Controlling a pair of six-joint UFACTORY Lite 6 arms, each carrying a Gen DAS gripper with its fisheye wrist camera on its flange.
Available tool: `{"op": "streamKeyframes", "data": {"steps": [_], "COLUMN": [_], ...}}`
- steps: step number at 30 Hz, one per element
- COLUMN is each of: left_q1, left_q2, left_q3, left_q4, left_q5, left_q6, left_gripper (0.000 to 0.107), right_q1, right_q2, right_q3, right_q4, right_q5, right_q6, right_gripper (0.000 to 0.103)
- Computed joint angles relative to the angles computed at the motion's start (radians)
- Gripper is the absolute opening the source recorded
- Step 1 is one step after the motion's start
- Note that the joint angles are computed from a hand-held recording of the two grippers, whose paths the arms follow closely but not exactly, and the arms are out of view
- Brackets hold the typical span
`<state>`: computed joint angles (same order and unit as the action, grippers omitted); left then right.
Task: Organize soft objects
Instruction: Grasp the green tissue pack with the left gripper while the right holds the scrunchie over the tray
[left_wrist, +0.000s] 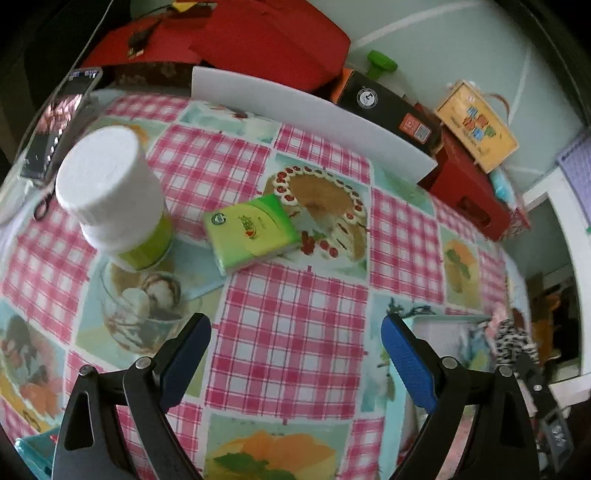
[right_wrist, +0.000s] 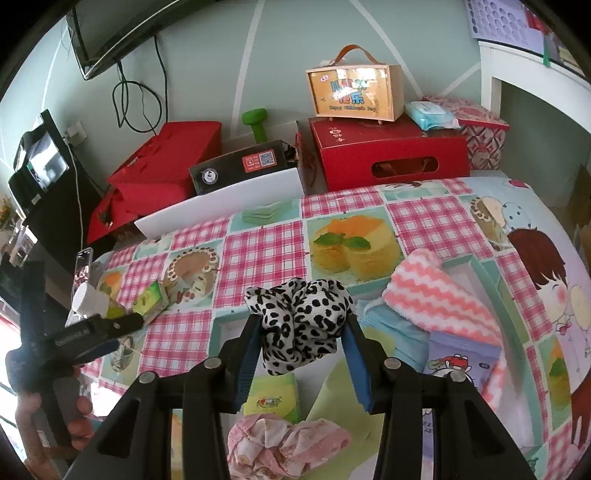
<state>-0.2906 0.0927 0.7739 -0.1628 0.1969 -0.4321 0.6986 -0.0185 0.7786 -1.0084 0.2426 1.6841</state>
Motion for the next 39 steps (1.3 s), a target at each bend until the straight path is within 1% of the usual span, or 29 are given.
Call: {"op": "streamKeyframes", "data": {"steps": [1,2,3,5,6,9,12,18,22,25,29,31,35,37,39], "left_q1": [-0.009,-0.016,-0.017,-0.003,0.001,0.004,0.006,0.014,0.051,0.047,0.039,0.042,0.054,0.066,0.073], "left_q2": [0.015,0.044,0.071,0.113,0.134,0.207,0.275,0.424,0.519,0.580,0.690,0.718,0.750,0.773,0.767], "left_q3": [0.019,0.057,0.092,0.155,0.189,0.316,0.431,0.621,0.727,0.799,0.931,0.960,0.983,0.998,0.970], "left_q4": [0.075,0.111,0.105,0.024,0.022,0.099,0.128,0.276,0.202,0.229,0.280,0.295,0.330,0.298,0.248], "left_q5": [0.014,0.044,0.065,0.106,0.134,0.230,0.298,0.399,0.455,0.486,0.554,0.563,0.549,0.554,0.532], "left_q6": [-0.063,-0.084,-0.063,0.055,0.074,0.058,0.075,0.033,0.132,0.125,0.100,0.088,0.051,0.075,0.110], "left_gripper": [0.094,0.094,0.094,0.094,0.094,0.093,0.093,0.093,0.093,0.093,0.093,0.093,0.093,0.093,0.093], "right_q1": [-0.005,-0.009,-0.015,-0.022,-0.029,-0.047,-0.059,-0.066,-0.070,-0.070,-0.066,-0.071,-0.074,-0.073,-0.072], "right_q2": [-0.002,-0.005,-0.007,-0.013,-0.014,-0.019,-0.019,-0.018,-0.012,-0.009,-0.007,-0.009,-0.010,-0.009,-0.008], "right_q3": [-0.003,-0.007,-0.011,-0.018,-0.022,-0.032,-0.037,-0.038,-0.037,-0.033,-0.031,-0.033,-0.034,-0.033,-0.031], "right_q4": [0.000,0.002,0.012,0.021,0.027,0.049,0.069,0.084,0.105,0.131,0.136,0.138,0.163,0.170,0.177], "right_q5": [-0.008,-0.017,-0.025,-0.035,-0.043,-0.066,-0.081,-0.094,-0.100,-0.101,-0.100,-0.104,-0.106,-0.108,-0.109], "right_q6": [0.000,-0.002,-0.013,-0.022,-0.029,-0.044,-0.062,-0.075,-0.092,-0.120,-0.126,-0.130,-0.159,-0.168,-0.176], "right_gripper": [0.047,0.047,0.047,0.047,0.047,0.047,0.047,0.047,0.047,0.047,0.047,0.047,0.047,0.047,0.047]}}
